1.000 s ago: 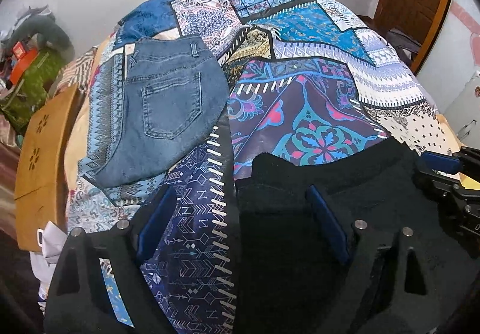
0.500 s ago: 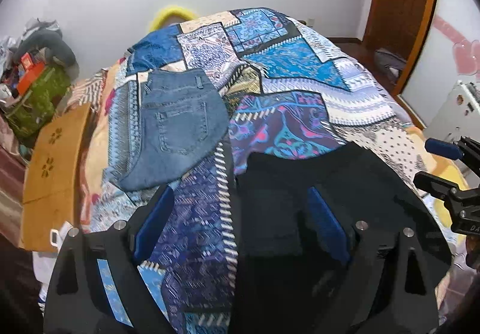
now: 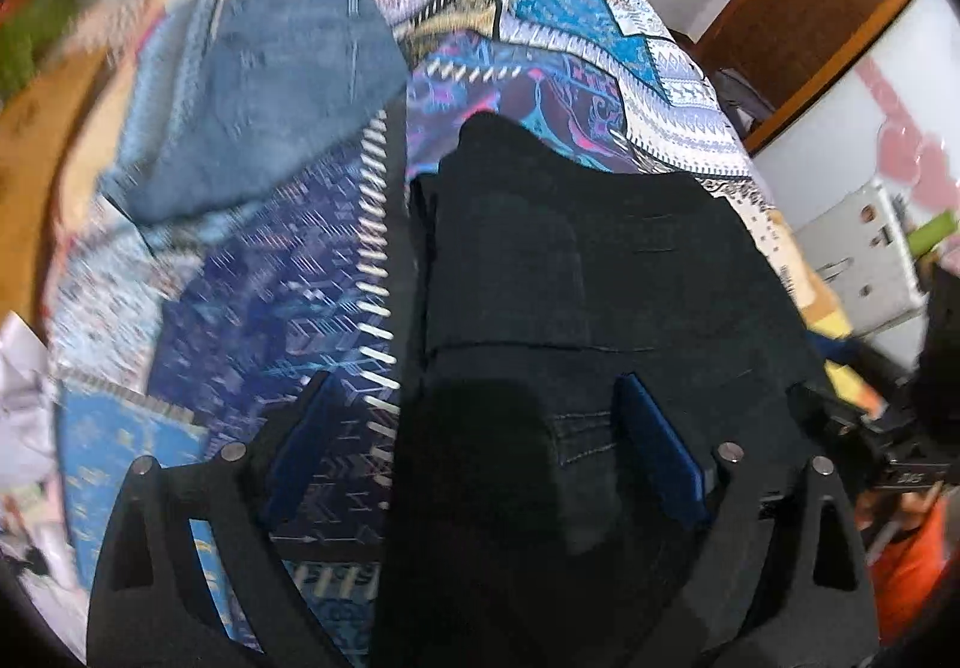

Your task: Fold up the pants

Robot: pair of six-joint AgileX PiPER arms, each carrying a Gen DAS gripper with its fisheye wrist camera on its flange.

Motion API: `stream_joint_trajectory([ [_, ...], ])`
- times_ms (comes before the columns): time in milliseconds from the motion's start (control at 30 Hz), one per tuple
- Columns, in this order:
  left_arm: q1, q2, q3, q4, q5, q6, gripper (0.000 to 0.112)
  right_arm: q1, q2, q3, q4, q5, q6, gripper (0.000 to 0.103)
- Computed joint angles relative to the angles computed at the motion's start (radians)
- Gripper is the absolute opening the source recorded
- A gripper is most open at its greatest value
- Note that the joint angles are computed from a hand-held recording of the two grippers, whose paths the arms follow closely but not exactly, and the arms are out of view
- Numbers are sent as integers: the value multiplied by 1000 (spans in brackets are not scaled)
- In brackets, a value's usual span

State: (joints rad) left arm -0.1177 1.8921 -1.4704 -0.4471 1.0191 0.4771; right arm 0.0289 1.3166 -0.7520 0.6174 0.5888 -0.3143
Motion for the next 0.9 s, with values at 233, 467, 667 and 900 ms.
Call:
stream_joint_trajectory([
  [233,2,101,-106,-48,90,-31,98,-51,79,-22,190,62,-166,83],
  [467,-66,97,-113,-34,65,19,95,-52,135,-62,251,92,-214,63],
  [667,-56,59,-88,-32,43,15,65,-66,125,-70,258,127,-223,36],
  [900,-18,-33,-68,-59,54,99,31,33,57,-99,105,49,-95,25],
])
